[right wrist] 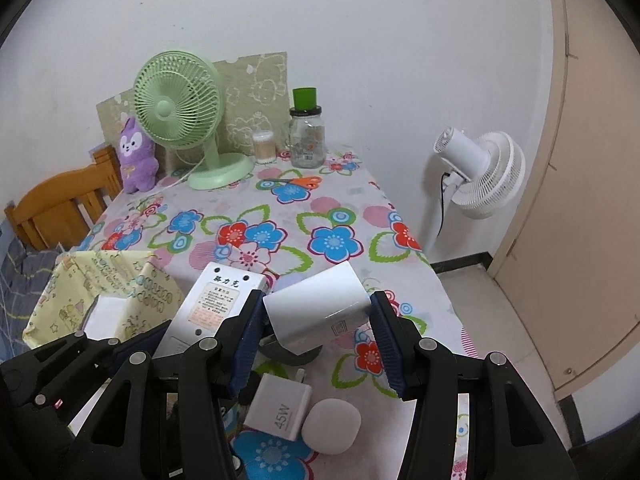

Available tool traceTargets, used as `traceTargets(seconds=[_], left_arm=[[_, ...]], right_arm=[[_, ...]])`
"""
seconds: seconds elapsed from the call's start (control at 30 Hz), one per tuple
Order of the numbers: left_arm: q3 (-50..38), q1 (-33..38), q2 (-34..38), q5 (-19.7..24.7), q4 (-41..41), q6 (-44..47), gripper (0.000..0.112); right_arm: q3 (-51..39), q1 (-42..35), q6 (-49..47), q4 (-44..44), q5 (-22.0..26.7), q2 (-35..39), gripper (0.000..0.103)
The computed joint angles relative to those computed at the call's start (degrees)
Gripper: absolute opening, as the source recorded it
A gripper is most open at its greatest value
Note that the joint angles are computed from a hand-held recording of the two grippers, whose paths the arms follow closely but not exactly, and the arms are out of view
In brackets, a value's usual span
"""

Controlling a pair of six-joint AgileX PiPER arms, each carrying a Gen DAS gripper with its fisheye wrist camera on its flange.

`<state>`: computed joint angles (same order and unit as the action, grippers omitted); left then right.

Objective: Organize rigid objects
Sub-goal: 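Carry both items into the yellow fabric box and open both grippers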

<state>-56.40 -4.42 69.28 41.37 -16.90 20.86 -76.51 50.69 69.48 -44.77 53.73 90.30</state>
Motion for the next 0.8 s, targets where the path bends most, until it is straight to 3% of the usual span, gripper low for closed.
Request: traceTargets(seconds=[0.37, 0.8], left_arm=[[1.05, 3.26, -4.58, 0.93, 0.8, 1.64, 0.046], [-1.24, 12.6, -4.73, 4.27, -5.81, 11.06, 0.046]], right_arm=[[-2.92, 4.05, 1.1, -1.06, 3.34, 0.52, 0.056], [-11.14, 6.8, -1.24, -1.21, 6.58, 4.9, 0.056]])
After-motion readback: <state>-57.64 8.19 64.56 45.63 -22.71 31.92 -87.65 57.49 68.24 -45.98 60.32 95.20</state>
